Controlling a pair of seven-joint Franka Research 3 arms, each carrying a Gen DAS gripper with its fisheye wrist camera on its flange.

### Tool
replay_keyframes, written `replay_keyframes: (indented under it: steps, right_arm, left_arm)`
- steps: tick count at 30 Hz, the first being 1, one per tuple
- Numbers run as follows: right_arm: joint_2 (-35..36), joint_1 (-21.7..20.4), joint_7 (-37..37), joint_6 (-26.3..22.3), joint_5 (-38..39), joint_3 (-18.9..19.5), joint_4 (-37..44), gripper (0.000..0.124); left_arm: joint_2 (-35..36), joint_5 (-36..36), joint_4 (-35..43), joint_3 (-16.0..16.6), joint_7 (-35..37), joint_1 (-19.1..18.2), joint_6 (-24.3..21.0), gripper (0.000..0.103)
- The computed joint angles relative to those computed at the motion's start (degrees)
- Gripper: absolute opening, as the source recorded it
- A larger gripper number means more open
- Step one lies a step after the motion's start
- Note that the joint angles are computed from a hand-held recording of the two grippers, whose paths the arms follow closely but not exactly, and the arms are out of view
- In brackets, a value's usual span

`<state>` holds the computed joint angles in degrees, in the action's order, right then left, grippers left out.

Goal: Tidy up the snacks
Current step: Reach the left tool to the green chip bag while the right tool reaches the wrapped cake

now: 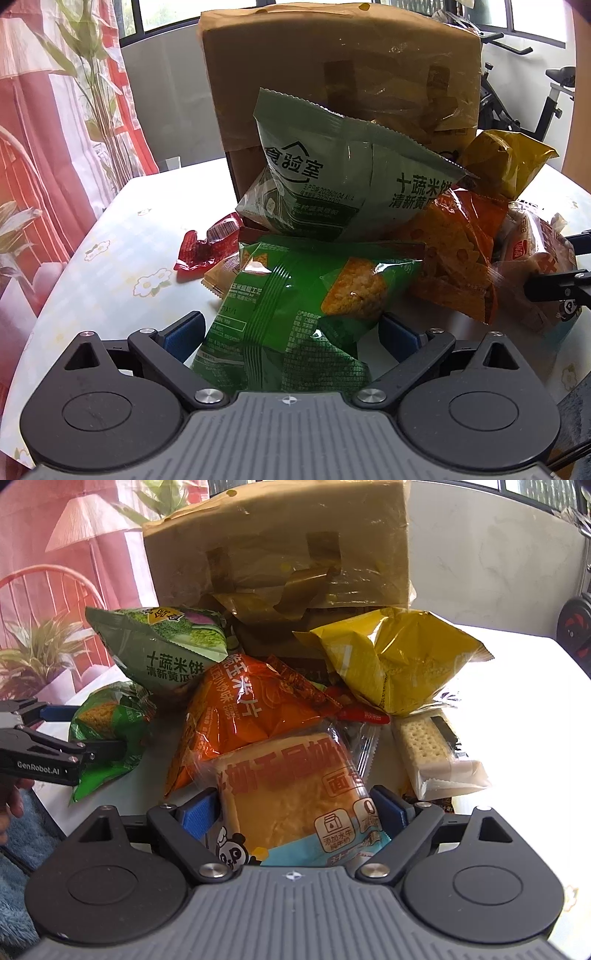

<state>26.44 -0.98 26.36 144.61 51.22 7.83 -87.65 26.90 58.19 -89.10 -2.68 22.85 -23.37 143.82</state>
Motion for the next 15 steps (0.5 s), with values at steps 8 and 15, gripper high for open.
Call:
replay_keyframes:
  steps: [8, 15]
  right_arm:
    - [1.8, 0.5, 8.8, -3.4, -2.7, -1.4, 2.2, 0.103]
    - [0.9, 0.7, 7.6, -1.3, -4.7, -0.9, 1.1, 0.102]
  left_arm:
    - [0.5, -1.4, 0.9, -0.3, 1.4, -0.1, -1.6, 0.101]
    - [0.6, -1.4, 1.2, -0.1, 1.7, -0.4, -1.9, 0.098]
